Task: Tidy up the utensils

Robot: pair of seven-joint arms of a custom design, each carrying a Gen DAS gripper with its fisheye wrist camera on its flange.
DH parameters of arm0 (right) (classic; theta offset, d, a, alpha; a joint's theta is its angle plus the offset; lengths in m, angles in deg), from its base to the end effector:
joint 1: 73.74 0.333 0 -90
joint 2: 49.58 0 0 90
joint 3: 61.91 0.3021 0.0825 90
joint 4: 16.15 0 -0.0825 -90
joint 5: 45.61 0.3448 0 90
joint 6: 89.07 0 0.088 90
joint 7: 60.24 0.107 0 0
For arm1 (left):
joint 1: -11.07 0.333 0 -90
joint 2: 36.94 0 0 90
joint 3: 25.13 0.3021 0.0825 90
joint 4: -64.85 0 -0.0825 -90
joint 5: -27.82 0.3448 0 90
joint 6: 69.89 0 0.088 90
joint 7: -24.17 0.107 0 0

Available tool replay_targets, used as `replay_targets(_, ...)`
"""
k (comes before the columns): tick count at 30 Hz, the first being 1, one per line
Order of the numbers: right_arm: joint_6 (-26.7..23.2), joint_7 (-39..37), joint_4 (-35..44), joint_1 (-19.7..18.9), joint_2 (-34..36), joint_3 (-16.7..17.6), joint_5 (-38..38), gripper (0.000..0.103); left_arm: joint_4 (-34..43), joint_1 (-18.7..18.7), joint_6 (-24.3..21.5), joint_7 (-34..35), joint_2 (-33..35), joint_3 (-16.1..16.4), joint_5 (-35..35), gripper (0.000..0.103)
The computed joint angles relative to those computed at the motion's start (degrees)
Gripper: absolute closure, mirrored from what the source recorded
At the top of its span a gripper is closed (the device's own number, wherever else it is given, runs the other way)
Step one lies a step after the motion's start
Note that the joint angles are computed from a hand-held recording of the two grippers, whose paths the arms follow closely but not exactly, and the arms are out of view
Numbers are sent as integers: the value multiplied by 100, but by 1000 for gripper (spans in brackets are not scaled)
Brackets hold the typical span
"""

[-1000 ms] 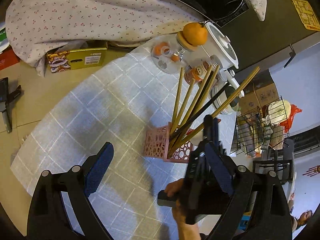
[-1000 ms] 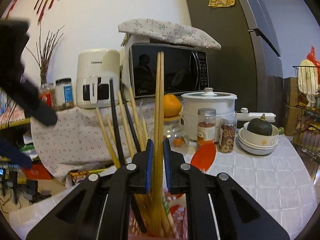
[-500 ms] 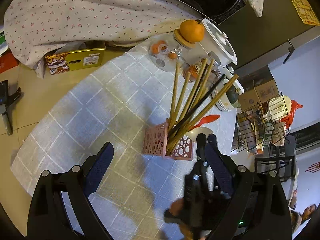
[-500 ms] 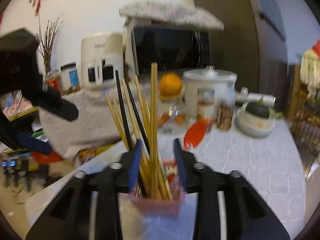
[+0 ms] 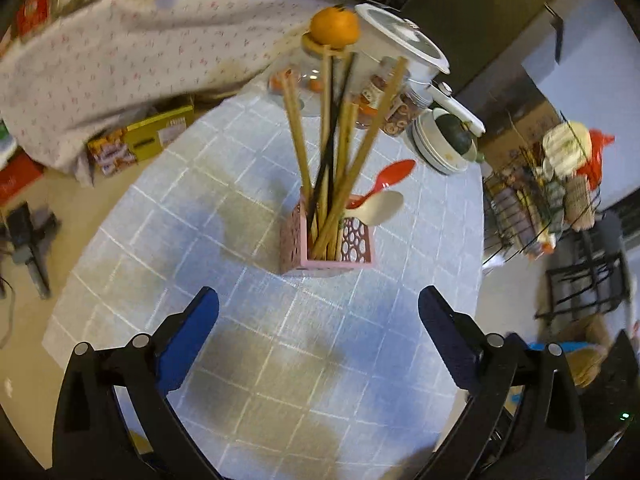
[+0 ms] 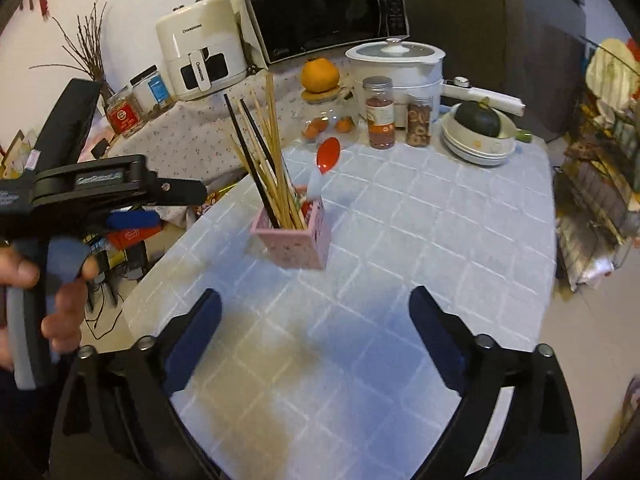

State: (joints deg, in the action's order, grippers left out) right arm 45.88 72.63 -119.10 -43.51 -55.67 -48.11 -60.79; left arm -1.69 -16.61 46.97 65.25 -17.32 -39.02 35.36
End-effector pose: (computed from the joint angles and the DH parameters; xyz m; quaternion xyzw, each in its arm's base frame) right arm 0.3845 0.3770 0.6518 -0.7114 0.6113 -0.1394 0.3175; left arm 0.5100 -0.3962 0.6530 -0.7261 0.6324 -0.2688 0.0263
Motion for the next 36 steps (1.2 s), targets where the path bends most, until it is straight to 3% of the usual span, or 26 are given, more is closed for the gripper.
replay_targets(4, -466, 222, -74, 17, -228, 116, -117, 8, 160, -328, -558, -146, -84, 18, 503, 7)
replay_targets(9, -802, 345, -78, 74, -380, 190, -12, 7, -785, -483, -318, -501, -778, -75, 1040, 7)
replay_targets(16, -972, 556, -54, 107, -571, 327, -160, 7, -956, -637, -780, -739, -995, -314, 1629, 7)
replay_targets(36, -1726, 1306, 570, 205, -452, 593, -974, 7, -1037, -799, -1290, -1038, -1234, -576, 1961, 7)
